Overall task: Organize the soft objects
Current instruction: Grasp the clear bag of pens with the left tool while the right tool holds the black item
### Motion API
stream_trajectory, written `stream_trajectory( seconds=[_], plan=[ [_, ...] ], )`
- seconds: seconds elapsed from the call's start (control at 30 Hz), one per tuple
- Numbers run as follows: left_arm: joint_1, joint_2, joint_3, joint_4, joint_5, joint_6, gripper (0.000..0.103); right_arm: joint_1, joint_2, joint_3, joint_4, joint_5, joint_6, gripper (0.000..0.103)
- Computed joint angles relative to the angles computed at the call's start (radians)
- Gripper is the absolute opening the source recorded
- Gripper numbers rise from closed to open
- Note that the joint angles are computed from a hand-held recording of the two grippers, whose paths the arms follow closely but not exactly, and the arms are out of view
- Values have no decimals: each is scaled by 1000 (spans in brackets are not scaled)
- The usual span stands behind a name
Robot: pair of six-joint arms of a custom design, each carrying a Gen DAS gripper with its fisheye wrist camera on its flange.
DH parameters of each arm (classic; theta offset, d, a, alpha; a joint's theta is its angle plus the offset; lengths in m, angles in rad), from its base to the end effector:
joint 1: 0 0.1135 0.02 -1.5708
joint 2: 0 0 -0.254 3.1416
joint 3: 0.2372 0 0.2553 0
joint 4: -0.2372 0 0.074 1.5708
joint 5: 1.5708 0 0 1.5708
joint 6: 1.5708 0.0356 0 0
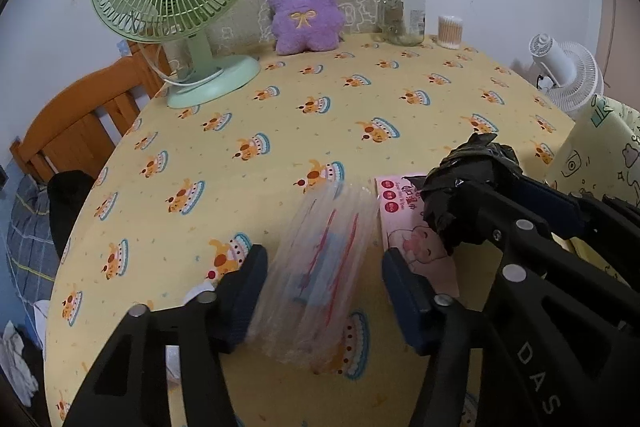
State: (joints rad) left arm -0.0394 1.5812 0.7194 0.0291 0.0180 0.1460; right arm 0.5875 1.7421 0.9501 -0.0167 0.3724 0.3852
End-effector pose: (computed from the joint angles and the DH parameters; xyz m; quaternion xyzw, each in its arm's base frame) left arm 0.3032 -0.0126 0.1371 0.0896 0.9283 0.0108 0.3607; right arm 0.3021 0.1856 0.1518 -0.0236 0.9145 0.0189 0.4034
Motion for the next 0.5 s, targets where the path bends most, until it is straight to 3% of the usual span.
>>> stream_trajectory(
  seconds=[0.07,0.23,0.5],
  plan=[
    [2,9,8,-10,7,3,43,-2,3,3,0,-2,-2,27],
    [-1,2,0,-5,10,7,30,-5,0,-5,1,-10,2,27],
    [3,-69,-58,17,21,7,23,15,-39,-33,-1,5,1,27]
  ],
)
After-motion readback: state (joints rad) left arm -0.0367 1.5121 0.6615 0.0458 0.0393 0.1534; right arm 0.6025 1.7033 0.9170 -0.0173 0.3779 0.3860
